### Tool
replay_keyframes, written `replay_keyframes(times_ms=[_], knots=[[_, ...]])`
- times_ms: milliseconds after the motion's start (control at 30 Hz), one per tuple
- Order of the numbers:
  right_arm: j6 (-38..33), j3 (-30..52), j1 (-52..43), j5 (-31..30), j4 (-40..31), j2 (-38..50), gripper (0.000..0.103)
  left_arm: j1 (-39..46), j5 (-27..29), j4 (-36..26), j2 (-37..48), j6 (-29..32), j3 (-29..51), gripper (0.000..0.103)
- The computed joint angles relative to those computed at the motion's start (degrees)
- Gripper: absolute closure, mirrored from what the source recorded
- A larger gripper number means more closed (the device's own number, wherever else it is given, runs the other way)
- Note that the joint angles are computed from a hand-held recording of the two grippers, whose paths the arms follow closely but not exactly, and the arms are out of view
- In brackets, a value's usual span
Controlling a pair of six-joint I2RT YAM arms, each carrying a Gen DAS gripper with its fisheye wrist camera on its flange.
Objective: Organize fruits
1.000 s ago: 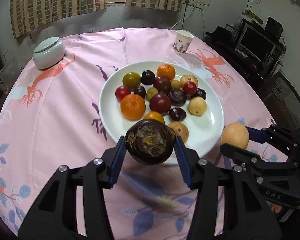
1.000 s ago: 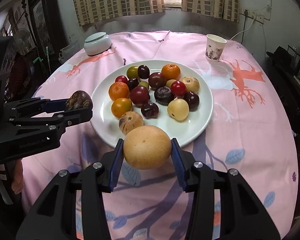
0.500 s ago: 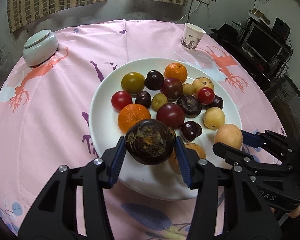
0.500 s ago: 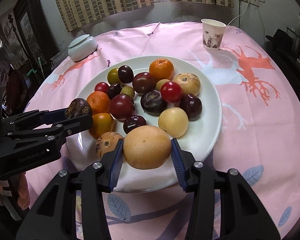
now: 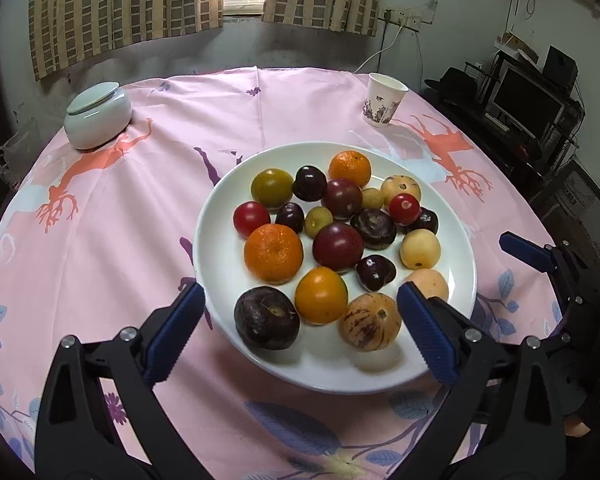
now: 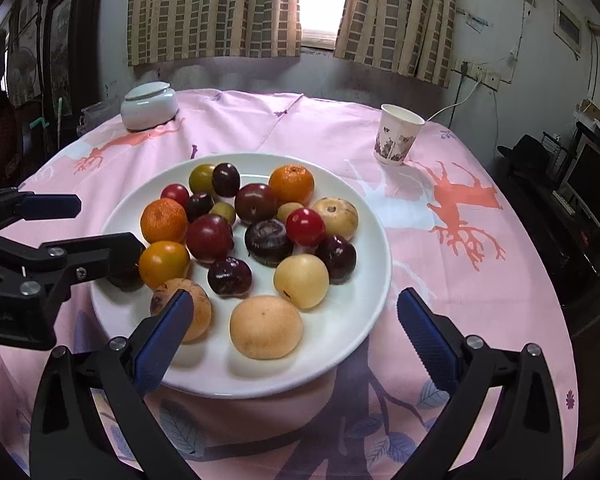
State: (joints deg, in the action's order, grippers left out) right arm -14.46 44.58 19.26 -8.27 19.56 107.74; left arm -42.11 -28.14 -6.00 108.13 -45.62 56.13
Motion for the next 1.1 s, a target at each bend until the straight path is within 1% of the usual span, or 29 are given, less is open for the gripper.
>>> replay_keyframes(times_ms=[100,200,267,433,500,533,633,733,800,933,1033,1100], knots=[[-0.3,-0.3,0.0,0.5,-0.1,0.1,0.001,-2.3,-3.0,-3.8,1.2,-2.1,1.8,0.004],[-0.1,-2.7,0.1,0.9,2.6,-1.2,0.001,-5.3,-7.2,-7.9,1.3,-5.6,3.0,0.004],[-0.1,-3.8,0.0,1.1,2.9,-2.2,0.001,-7.1,-9.7,-10.7,0.9,-8.7,3.5,0.004],[2.5,-6.8,-0.5,2.7,-1.2,-6.2,0.001,-11.5,-12.6,-16.8,-2.0,-17.6,2.9,0.004],[3.4,-8.7,-0.8,4.0,-2.3,-8.3,0.001,-13.6,-13.2,-18.6,-3.0,-19.9,2.8,0.004],[4.1,-10.1,-1.5,3.7,-2.4,-9.7,0.001,-14.7,-13.7,-19.6,-3.3,-20.9,2.8,0.004],[5.6,-13.4,-4.7,-0.5,-4.3,-14.0,0.001,-17.8,-14.9,-23.0,-3.6,-23.9,3.9,0.004],[6.7,-15.7,-8.0,-4.5,-6.9,-18.4,0.001,-20.0,-14.7,-24.7,-3.4,-26.3,4.4,0.004],[6.6,-16.6,-9.6,-6.4,-9.1,-21.4,0.001,-21.3,-15.0,-28.4,-1.9,-28.3,6.5,0.004],[6.4,-18.5,-10.4,-7.1,-11.0,-25.9,0.001,-22.8,-14.4,-27.6,-2.0,-28.8,6.1,0.004],[5.9,-18.9,-10.0,-6.5,-12.2,-27.3,0.001,-23.6,-15.1,-29.4,-1.6,-30.7,7.0,0.002],[5.7,-19.1,-9.8,-6.4,-12.7,-27.8,0.001,-23.8,-15.2,-29.9,-1.5,-31.0,7.3,0.002]])
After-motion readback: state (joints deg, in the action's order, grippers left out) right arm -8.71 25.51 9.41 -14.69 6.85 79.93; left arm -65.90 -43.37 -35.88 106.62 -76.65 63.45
